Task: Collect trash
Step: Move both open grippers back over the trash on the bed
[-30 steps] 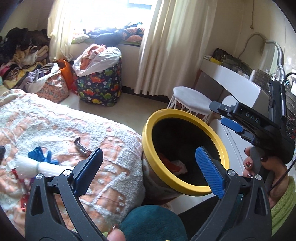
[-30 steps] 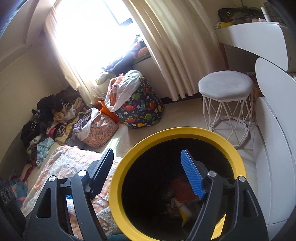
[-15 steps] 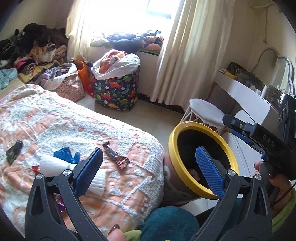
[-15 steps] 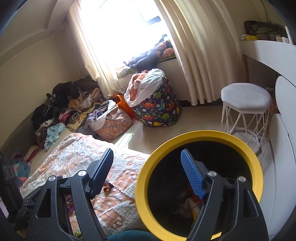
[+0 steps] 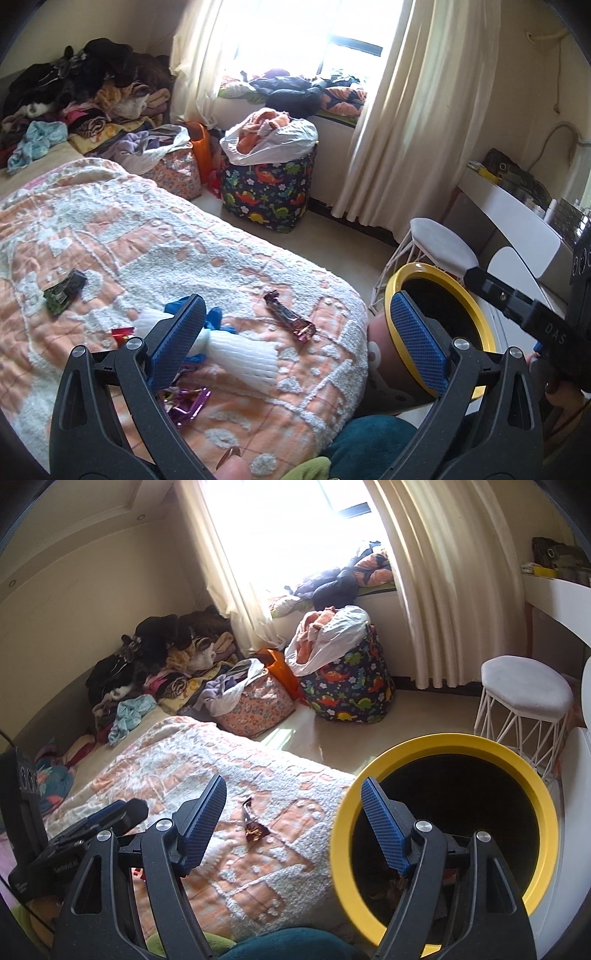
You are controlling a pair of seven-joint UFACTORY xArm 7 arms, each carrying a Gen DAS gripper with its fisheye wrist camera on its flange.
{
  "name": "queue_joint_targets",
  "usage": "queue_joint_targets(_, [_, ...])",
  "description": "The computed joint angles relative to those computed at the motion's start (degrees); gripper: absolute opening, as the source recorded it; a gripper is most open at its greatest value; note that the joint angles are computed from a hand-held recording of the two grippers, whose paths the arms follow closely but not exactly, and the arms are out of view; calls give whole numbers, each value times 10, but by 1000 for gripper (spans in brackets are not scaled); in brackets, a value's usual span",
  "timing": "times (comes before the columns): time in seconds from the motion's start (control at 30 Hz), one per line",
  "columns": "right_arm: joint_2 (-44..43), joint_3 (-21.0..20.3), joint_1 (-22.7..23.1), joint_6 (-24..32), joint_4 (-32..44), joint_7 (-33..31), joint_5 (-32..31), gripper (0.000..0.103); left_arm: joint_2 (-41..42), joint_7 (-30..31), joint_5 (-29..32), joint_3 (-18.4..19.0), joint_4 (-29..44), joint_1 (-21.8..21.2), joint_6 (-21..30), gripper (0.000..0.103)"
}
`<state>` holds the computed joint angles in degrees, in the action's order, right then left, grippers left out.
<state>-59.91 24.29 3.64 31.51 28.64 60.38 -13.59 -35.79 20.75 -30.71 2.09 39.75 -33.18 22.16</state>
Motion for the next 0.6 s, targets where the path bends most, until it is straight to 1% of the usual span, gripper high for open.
queue_joint_targets(0.2, [48,22,9,-13,25,0,-2,73,-2,-6,4,10,-1,19,2,92])
queue_joint_targets(0.6, [143,46,27,-33,76,2,-27,73,-1,-8,13,37,-5,66,15,92])
